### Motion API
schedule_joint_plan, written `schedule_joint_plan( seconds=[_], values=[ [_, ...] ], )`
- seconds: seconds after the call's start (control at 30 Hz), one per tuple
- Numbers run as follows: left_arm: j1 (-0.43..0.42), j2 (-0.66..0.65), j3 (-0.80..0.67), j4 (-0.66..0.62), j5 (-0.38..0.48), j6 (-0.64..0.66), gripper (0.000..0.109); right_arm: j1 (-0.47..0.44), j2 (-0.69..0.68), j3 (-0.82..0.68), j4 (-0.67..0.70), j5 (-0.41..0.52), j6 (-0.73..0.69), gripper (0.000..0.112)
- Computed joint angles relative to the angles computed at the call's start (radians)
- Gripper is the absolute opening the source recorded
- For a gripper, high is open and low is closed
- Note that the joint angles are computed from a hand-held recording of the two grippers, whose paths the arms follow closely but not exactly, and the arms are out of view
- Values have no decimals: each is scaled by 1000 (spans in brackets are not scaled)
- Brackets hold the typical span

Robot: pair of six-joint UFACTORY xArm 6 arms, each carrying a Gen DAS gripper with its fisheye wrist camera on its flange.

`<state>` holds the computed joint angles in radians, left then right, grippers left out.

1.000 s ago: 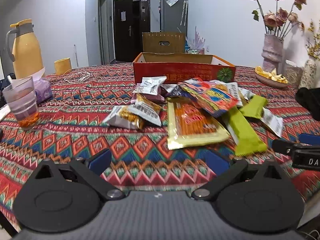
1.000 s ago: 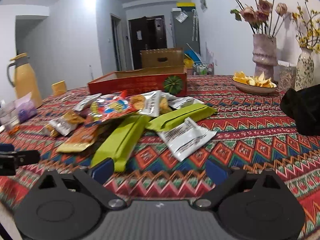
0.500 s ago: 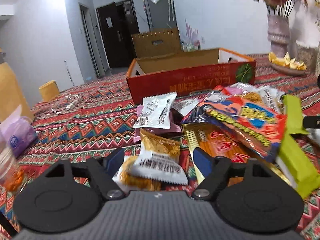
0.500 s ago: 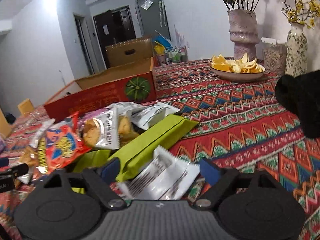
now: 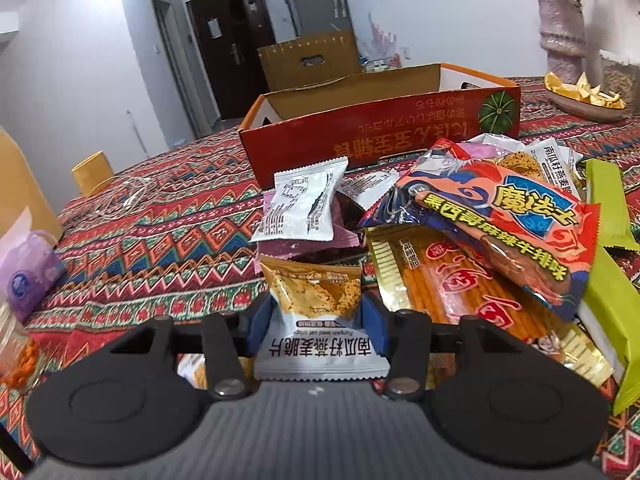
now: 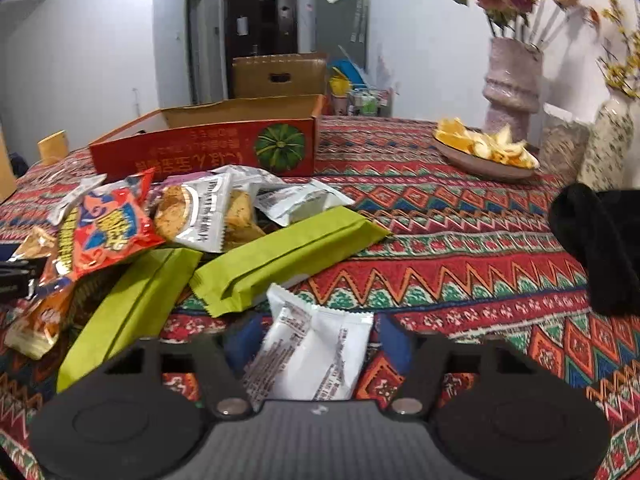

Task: Organize snacks
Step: 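Grasp the white sachet with the right tool while the left tool grasps the cookie packet, then carry both packets into the open box and open both tools to release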

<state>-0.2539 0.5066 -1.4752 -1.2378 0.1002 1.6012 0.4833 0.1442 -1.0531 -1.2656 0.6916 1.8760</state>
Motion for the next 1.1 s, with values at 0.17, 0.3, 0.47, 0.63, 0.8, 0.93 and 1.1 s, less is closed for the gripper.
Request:
schedule_joint_plan(
  seconds=[0.17,0.3,0.47,0.63,0.8,0.93,1.1],
  values=[
    [14,-140,148,-103,33,12,41,29,-42,46,-32,-24,17,41],
    [53,-274,284,-96,99,-61,41,62,-97,99,-91,-36,84,27],
    [62,-369,366,-188,101,19,41,90,-128,130,-111,-20,106,22],
    [66,-410,401,-253,103,85,41,144,-154,153,-102,71,132,61],
    [66,-425,428,-243,109,86,41,155,-167,184,-64,81,180,62],
    [67,-436,443,-249,123,100,41,168,-142,173,-50,101,135,43],
    [71,-436,443,-247,122,93,41,158,-151,177,-67,66,130,39]
  ],
)
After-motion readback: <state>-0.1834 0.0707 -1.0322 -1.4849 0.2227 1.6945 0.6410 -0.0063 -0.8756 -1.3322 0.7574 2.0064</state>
